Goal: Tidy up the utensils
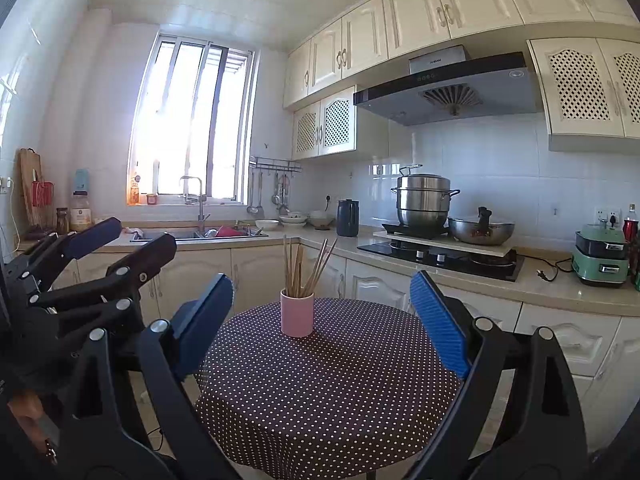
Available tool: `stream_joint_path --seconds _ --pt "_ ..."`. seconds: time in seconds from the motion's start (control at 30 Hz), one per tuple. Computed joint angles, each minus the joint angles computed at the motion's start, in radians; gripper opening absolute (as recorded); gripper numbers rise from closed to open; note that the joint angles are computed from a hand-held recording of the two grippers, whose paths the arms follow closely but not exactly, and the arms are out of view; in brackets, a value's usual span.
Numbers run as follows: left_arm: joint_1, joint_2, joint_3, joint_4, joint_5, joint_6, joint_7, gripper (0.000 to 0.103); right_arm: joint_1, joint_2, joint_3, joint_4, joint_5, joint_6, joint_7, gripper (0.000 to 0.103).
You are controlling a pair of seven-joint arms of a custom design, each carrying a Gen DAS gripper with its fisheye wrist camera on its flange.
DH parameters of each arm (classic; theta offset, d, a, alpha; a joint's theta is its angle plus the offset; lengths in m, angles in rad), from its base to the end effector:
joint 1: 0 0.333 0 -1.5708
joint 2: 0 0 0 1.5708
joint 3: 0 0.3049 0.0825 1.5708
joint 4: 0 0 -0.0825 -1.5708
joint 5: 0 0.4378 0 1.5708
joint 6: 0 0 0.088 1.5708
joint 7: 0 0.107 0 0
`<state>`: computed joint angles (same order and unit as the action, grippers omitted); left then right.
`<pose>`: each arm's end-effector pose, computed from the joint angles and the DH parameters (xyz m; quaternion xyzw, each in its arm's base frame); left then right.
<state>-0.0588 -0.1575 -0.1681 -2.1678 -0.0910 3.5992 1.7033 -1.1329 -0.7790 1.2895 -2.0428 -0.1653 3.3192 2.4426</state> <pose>0.5572 -0.1235 0.6239 -0.4272 0.5566 -0.5304 0.4757 0.5382 0.3055 0.6101 -0.5315 0.4880 -0.4840 0.4951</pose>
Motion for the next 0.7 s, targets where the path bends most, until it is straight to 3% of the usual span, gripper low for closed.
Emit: stream_joint_path --seconds 0.7 --pt "0.004 0.003 0.014 -0.002 0.044 0.001 -0.036 0.073 -0.003 0.005 0.005 -0.003 0.001 0.003 -0.004 0.089"
